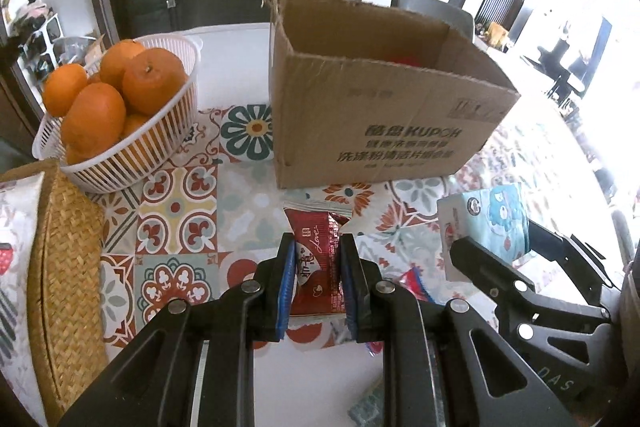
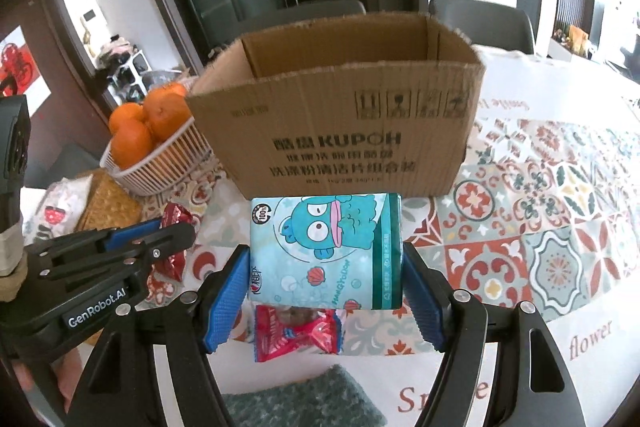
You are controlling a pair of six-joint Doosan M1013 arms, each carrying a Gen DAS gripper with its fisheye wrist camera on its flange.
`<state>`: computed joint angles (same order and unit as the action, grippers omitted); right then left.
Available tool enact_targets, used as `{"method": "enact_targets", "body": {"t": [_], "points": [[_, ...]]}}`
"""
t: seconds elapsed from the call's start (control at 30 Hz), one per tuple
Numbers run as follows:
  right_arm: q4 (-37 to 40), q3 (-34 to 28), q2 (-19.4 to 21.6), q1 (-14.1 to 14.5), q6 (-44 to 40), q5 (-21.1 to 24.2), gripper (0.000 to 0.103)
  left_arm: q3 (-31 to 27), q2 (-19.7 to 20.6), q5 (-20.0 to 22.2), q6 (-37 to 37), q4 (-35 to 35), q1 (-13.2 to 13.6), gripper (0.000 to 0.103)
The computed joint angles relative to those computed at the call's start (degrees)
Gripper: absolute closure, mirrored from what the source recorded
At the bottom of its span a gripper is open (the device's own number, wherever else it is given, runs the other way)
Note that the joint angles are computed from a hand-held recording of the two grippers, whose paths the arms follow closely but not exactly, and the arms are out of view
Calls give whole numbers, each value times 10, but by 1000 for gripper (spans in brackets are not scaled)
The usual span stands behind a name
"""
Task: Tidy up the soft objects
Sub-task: 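Lift and carry the tissue pack and red snack packet over the cardboard box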
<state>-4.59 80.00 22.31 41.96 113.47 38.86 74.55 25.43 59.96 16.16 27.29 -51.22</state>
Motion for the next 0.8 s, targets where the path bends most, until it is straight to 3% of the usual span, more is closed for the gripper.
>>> {"method": "enact_targets", "body": {"t": [0.33, 0.8], "points": [[-21, 4, -22, 12, 21, -32, 30, 2, -19, 2, -47, 66, -23, 81], [-44, -11, -31, 8, 26, -51, 30, -27, -20, 22, -46, 121, -34, 81]]}}
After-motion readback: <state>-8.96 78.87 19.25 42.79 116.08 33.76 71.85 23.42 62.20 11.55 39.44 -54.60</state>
